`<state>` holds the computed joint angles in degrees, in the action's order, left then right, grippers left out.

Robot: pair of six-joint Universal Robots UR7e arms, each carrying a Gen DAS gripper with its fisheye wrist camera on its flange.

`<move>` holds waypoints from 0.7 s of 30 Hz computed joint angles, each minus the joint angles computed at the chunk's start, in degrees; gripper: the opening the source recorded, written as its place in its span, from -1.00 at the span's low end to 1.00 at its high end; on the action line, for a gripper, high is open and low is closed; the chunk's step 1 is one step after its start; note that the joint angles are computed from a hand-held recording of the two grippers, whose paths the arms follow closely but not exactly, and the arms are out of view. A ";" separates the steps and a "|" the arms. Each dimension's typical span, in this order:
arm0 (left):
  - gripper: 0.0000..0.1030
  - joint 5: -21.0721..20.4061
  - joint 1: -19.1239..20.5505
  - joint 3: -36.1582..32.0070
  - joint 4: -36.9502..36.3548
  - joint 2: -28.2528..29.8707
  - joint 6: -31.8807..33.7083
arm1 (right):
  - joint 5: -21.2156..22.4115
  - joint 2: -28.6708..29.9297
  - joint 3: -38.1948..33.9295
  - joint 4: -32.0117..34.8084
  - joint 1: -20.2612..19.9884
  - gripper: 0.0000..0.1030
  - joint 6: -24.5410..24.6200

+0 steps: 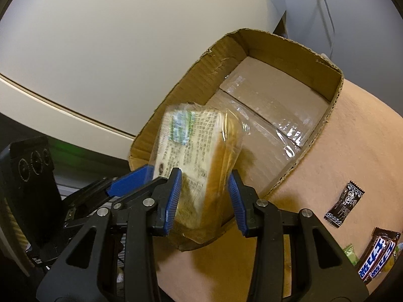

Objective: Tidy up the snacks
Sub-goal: 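Lift the bread loaf with the left gripper and release it into the cardboard box, then grasp the green candy with the left gripper while the right gripper grasps the chocolate bag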

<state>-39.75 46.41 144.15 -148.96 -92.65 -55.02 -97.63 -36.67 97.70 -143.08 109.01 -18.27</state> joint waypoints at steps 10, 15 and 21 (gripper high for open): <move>-0.23 1.36 -2.56 0.26 3.74 -1.76 -0.72 | -1.45 -2.19 1.80 -2.78 0.12 0.22 -2.19; -0.09 3.11 -5.46 0.45 5.11 -0.68 -0.34 | -4.39 -5.56 5.09 -7.08 -0.21 0.27 -5.03; -0.07 1.25 -6.74 -0.15 2.60 3.19 1.33 | -8.86 -10.62 9.29 -11.85 -1.93 0.28 -7.38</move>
<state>-38.50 39.67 144.00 -146.36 -89.46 -53.69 -106.49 -47.28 106.99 -154.93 107.08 -25.65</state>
